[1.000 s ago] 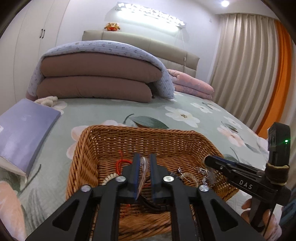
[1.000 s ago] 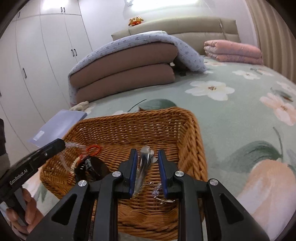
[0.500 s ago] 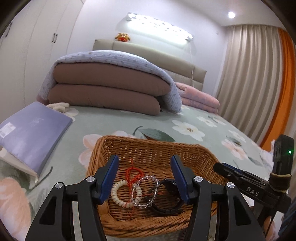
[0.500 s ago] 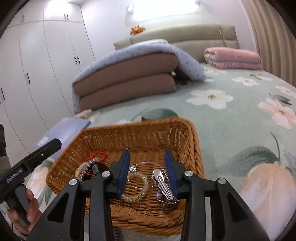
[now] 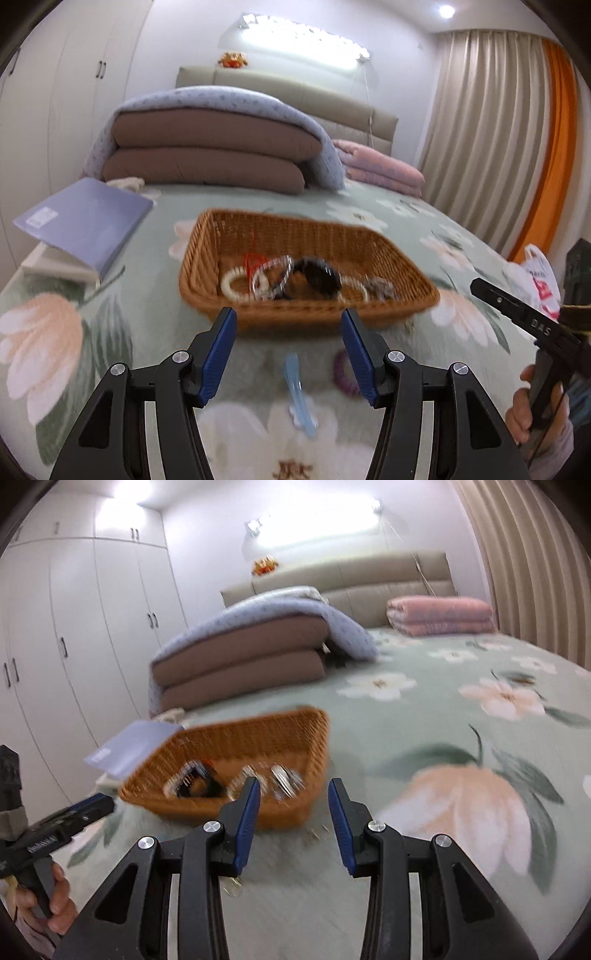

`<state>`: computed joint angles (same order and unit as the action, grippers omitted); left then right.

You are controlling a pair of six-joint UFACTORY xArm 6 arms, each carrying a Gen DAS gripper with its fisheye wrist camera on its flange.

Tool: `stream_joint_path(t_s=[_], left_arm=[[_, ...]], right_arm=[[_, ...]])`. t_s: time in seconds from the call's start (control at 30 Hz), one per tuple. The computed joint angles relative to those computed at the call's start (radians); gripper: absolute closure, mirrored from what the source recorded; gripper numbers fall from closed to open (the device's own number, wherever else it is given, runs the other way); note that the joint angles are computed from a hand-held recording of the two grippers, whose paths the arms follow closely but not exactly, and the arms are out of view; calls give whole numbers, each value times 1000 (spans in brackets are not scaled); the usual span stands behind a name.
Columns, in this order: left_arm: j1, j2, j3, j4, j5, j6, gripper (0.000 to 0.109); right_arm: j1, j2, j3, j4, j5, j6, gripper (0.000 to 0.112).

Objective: Organize jewelry
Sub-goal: 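Move both open grippers back to the light blue clip and gold charm, then grasp the light blue hair clip with the left gripper while the right gripper grasps the gold square charm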

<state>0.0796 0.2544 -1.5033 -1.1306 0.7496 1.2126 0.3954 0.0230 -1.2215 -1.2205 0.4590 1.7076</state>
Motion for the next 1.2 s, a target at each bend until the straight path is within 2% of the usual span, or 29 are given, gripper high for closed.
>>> stream_joint_path(t_s=[0.1, 0.17, 0.3, 0.4, 0.53, 0.63, 0.73, 0.87, 1.0, 1.07, 1.13, 1.2], left_arm=[[11, -8, 30, 1, 22, 13, 49], [11, 6, 27, 14, 26, -16, 49], [17, 51, -22, 79, 78, -102, 49], [14, 56, -23, 101, 99, -107, 49], [-25, 54, -3, 198, 38, -141, 49], [-33, 70, -16, 244, 43, -165, 55], [-37, 73, -18, 250, 41, -159, 56], [-57, 89, -33, 305, -4, -206, 56], [-58, 127, -90, 332, 40, -255, 59], [-66, 142, -110, 361, 53, -278, 67], [-86, 141, -100, 417, 20, -300, 67], [-93, 132, -84, 421, -3, -291, 67]], right_arm=[[-43, -2, 47, 98, -118, -38, 71], [-44, 15, 45, 151, -138, -90, 71], [15, 70, -14, 242, -50, -236, 71], [61, 134, -78, 338, 8, -358, 71], [119, 216, -179, 421, 135, -513, 71], [115, 220, -172, 455, 104, -538, 71], [100, 225, -165, 531, 70, -580, 71], [109, 269, -223, 599, 121, -670, 71], [115, 310, -278, 624, 157, -716, 71], [119, 329, -306, 626, 181, -722, 71], [125, 349, -338, 619, 216, -726, 71], [131, 364, -361, 605, 242, -722, 71]])
